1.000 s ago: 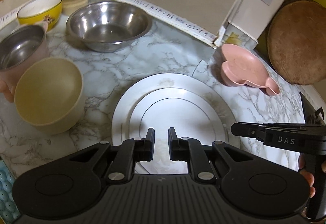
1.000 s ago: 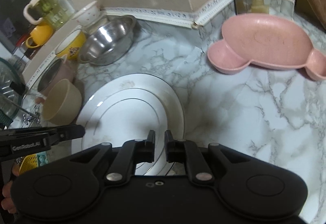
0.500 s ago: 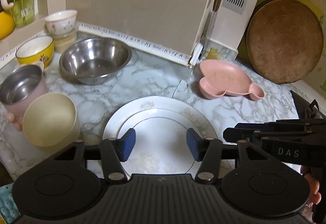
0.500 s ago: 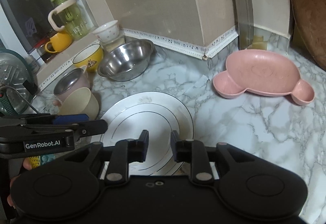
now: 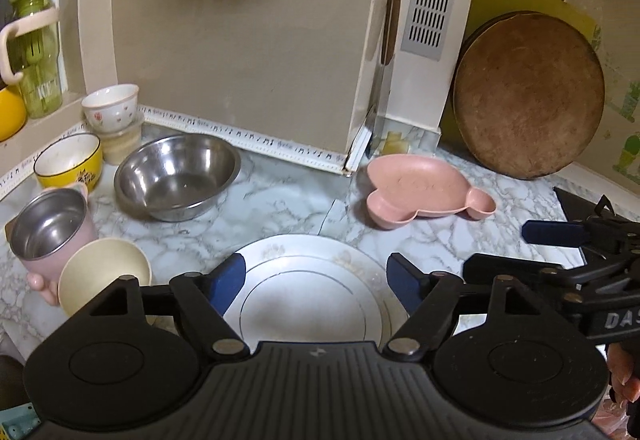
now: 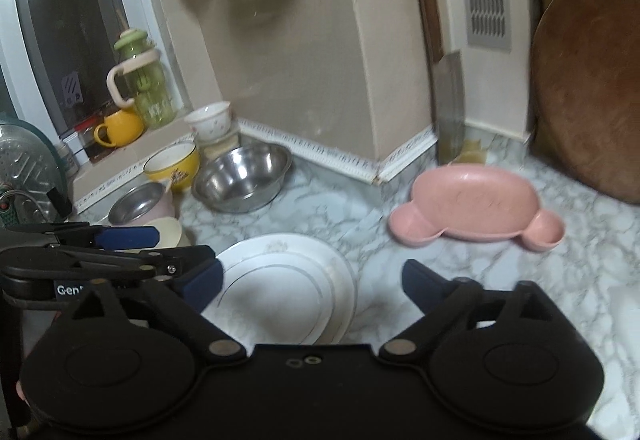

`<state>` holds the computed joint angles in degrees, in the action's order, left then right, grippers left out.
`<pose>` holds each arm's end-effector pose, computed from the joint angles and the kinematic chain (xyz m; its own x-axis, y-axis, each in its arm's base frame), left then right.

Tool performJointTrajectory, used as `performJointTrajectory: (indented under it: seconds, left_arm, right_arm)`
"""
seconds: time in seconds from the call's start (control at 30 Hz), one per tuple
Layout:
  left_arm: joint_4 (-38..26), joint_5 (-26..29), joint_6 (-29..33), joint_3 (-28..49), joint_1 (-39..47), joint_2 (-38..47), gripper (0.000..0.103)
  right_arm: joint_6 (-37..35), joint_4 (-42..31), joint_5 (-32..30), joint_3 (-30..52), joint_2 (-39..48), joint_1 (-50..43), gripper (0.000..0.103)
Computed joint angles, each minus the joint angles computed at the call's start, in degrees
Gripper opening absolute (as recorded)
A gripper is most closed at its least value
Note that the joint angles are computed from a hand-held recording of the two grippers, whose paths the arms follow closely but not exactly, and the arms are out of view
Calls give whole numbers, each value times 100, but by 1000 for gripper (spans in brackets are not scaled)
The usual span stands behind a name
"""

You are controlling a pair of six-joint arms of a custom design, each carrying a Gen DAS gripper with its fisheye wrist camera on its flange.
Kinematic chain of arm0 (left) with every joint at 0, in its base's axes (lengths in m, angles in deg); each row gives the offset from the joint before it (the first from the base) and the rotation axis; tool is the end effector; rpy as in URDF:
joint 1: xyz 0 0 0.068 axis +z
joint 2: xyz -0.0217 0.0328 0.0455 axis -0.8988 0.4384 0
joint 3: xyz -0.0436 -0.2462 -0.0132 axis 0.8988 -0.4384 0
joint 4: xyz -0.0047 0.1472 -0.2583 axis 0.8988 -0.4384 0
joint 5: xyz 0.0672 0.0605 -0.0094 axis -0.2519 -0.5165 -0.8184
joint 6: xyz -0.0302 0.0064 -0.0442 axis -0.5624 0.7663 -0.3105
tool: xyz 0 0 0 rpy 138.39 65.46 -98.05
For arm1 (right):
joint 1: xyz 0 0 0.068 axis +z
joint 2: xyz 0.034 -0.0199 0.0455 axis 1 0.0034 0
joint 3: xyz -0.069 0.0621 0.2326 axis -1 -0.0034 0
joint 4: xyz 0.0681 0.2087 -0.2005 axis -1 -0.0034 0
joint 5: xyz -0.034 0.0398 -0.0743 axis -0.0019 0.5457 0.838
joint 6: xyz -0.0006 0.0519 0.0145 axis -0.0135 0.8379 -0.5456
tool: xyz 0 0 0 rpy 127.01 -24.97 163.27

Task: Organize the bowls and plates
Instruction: 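Reach the left tool to the pink bear-shaped plate and grasp its rim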

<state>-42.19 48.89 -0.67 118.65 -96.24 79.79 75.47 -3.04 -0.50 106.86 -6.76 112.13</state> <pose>0.2679 -0.1628 0.1605 -0.6159 0.0981 -0.7817 0.2871 0.9519 -0.1067 0.2648 0.1087 0.1615 -0.6288 0.0275 -0.7771 -0.2200 0.9522 0.2117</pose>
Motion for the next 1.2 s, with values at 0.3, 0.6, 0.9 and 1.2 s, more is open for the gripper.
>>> performJointTrajectory:
  seconds: [0.3,0.6,0.9,1.2]
  left_arm:
    - [240,-214,2,293,-323,341,82]
    - [12,-323,-215,1861,-647,1965,82]
    - [-779,-323,-302,4172,-610,4036,82]
    - [-1824,-337,-322,6418,-490,5893,82]
  right_arm:
    - [-268,60,353,-427,-558,-283,103]
    - [-785,291,-275,-148,153,-1510,103]
    - [-1312,519,-866,861,1852,-2753,103]
    - [-1701,193,-884,2419,3739,-3293,102]
